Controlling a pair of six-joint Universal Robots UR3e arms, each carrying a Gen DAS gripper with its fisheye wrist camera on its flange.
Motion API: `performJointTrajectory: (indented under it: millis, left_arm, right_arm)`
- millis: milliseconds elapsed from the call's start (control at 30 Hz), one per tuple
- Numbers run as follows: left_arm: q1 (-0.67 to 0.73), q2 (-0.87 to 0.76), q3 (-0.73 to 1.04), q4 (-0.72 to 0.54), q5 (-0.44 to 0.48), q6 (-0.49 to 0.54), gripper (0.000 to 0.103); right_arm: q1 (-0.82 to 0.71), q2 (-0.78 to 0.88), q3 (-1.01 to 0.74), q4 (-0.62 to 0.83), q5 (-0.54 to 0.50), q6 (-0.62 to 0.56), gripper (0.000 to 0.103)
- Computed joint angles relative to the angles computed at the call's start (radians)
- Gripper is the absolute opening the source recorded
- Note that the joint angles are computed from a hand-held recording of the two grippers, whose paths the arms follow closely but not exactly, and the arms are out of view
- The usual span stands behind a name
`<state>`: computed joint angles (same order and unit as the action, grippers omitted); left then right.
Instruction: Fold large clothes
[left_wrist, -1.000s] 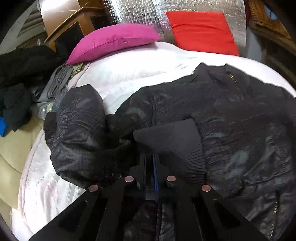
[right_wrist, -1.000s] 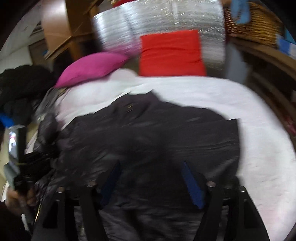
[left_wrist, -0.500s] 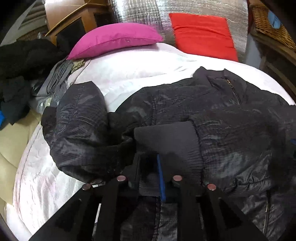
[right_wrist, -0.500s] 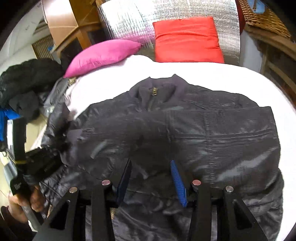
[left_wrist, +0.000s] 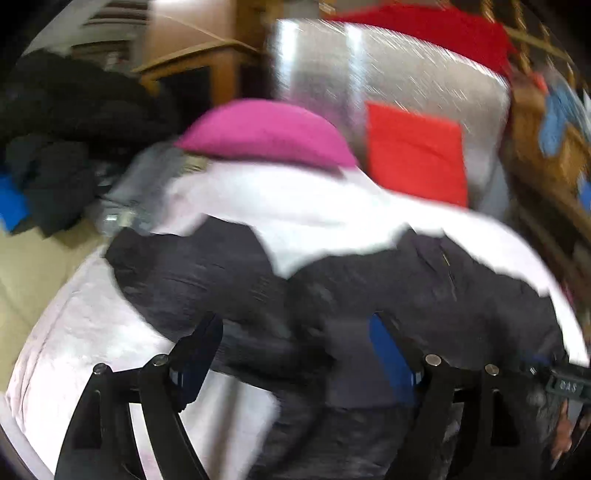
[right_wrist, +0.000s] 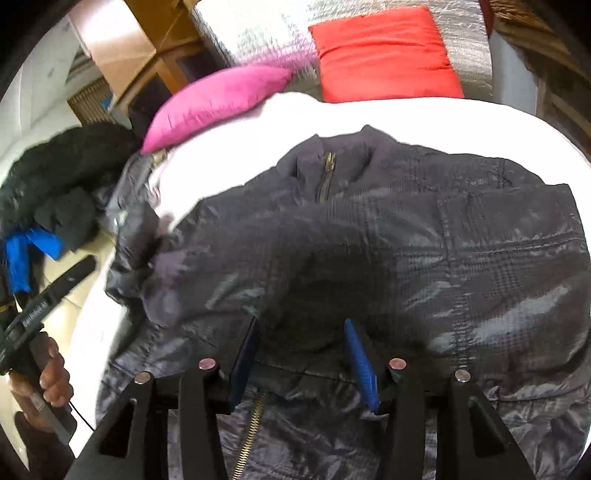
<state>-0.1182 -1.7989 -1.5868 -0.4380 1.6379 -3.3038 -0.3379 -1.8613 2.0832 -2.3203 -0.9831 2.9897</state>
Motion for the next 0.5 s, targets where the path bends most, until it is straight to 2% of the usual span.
performJointTrajectory:
  millis: [100, 200, 333, 400, 500]
  left_arm:
    - [0.125, 0.062, -0.079, 0.02, -0.032, -0.054, 0.085]
    - [0.241, 0.044, -0.091, -0.027, -0.062, -0.12, 0.085]
    - [0.365, -0.023, -0.075, -0.083, -0.193, -0.184, 0.085]
    - [0.41, -0.05, -0.073, -0.084, -0.277, -0.203, 0.085]
    - [0.452, -0.108, -0.067, -0.051, -0.398, -0.257, 0.085]
  right_arm:
    - [-0.046, -0.024, 0.004, -0.018, 0.035, 0.014, 0.052]
    - [-0.157, -0.084, 0.023, 0.02, 0.103, 0.026, 0.052]
    - [-0.361, -0.139, 0.058, 0.126, 0.261, 0.03, 0.052]
    - [-0.445, -0.142, 0.055, 0.23, 0.333, -0.007, 0.052]
    - [-0.491, -0.123, 0.046, 0.312, 0.38, -0.027, 0.052]
